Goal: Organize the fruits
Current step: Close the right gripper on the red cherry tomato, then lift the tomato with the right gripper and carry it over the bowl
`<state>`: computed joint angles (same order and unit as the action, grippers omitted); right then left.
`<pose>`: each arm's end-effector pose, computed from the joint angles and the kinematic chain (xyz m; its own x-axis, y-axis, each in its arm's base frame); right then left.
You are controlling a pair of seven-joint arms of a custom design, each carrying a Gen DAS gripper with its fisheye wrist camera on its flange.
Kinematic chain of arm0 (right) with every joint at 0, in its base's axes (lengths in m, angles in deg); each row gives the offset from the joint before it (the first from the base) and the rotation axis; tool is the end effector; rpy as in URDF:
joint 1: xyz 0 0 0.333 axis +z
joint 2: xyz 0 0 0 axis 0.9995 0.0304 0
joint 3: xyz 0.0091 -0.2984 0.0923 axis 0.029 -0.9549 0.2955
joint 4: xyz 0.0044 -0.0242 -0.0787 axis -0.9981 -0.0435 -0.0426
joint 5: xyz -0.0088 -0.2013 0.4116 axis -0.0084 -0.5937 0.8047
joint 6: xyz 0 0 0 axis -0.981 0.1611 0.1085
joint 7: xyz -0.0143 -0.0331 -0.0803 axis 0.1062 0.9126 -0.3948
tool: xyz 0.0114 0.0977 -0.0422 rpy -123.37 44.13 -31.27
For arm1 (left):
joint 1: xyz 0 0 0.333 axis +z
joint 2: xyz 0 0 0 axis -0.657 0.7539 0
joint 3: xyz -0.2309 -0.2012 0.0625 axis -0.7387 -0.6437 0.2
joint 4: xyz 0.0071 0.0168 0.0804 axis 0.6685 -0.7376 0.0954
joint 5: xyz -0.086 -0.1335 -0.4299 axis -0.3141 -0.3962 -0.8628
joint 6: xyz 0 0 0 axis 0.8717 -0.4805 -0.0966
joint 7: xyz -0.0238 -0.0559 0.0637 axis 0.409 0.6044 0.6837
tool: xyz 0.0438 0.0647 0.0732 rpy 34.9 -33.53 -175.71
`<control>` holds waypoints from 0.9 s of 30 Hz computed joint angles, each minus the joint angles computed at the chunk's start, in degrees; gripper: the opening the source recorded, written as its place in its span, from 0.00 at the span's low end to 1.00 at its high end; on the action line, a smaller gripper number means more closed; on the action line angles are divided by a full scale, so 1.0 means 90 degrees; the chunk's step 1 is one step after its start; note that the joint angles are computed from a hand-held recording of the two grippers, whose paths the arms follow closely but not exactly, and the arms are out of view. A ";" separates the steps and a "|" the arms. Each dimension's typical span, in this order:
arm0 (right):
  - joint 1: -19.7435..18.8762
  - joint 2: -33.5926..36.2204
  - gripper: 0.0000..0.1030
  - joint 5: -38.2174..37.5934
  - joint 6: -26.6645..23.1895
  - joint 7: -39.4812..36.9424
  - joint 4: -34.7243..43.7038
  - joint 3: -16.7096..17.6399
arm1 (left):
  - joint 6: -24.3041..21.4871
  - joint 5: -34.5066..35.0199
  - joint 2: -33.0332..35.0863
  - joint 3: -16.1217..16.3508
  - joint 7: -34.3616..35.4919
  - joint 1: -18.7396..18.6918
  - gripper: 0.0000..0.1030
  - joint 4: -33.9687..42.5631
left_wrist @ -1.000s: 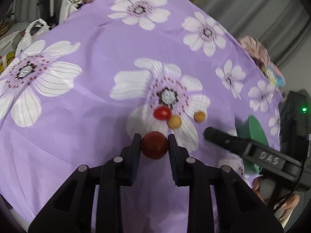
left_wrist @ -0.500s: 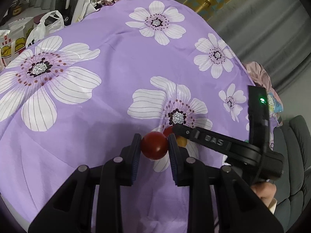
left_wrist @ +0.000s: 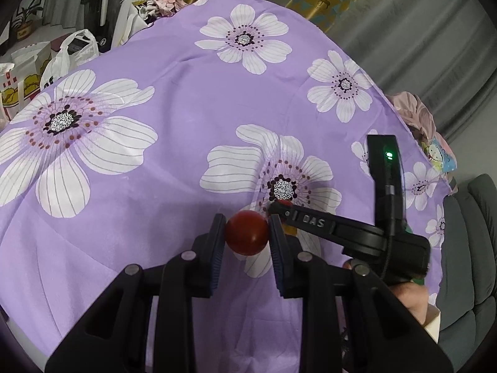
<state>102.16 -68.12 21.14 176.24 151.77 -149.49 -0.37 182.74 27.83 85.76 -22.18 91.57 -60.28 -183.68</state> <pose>0.6472 0.1848 0.4474 0.0025 -0.9768 -0.2140 -0.9018 0.0903 -0.4226 0.5619 -0.4045 0.4780 -0.0547 -0.8668 0.4957 -0.8019 -0.2577 -0.5390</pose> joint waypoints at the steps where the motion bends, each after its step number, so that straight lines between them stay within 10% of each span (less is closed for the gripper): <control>1: -0.0014 -0.0114 0.28 0.0076 0.0095 -0.0012 -0.0138 -0.0004 | 0.0010 0.0084 0.0005 0.0020 -0.0052 -0.0026 0.26 0.0006; 14: -0.0426 -0.2948 0.28 0.0772 0.1789 0.0126 -0.2937 0.0150 | -0.0052 0.2462 0.0039 0.0294 -0.1452 -0.0522 0.26 0.0314; 27: -0.0954 -0.4085 0.28 0.1009 0.2873 0.0117 -0.3911 0.0058 | -0.0463 0.3341 0.0649 0.0183 -0.1610 -0.1036 0.26 0.1454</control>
<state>93.57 -104.89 30.22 202.09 152.82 -184.69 0.15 178.57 57.90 91.60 -20.53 77.08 -69.60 -170.60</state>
